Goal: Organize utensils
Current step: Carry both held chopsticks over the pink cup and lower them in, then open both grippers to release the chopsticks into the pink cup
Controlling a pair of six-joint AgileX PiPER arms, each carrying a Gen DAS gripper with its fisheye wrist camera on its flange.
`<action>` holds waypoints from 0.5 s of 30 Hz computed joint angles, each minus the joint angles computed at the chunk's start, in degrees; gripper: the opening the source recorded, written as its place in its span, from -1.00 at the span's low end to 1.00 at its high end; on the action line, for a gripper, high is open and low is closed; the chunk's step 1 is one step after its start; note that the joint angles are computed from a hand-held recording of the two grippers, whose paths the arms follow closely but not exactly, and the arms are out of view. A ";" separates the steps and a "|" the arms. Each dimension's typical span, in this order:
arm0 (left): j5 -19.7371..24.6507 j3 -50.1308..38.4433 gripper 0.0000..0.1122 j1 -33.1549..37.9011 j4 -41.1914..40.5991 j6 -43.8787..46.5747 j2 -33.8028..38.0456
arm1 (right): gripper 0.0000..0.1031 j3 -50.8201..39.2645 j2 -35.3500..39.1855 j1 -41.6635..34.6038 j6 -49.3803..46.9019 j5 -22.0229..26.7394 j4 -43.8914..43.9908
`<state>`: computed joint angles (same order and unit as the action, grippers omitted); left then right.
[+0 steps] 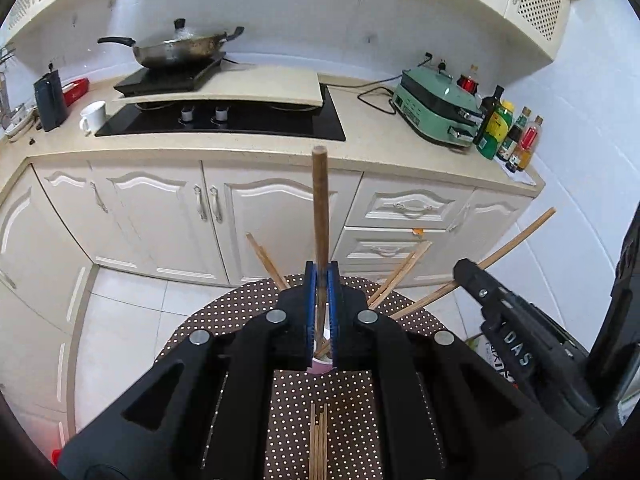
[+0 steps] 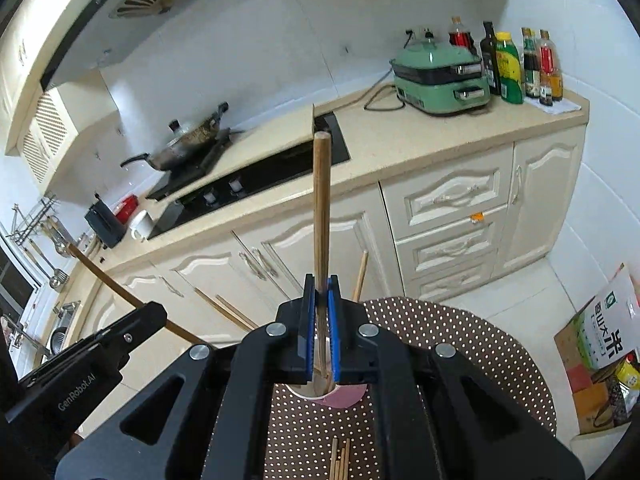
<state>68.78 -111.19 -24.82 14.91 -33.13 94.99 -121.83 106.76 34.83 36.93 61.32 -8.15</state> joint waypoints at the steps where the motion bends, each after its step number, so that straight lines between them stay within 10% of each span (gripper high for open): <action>1: -0.53 0.53 -0.90 0.56 -0.75 0.42 0.58 | -0.91 -0.10 0.69 -0.11 -0.04 0.27 0.27; 15: -10.65 9.79 -0.89 5.90 -7.96 4.50 3.70 | -0.90 -3.29 8.23 -1.83 -0.45 4.21 3.56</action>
<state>58.13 -101.40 -18.92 6.95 -28.63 98.70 -125.11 114.98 33.00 36.47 65.53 -4.59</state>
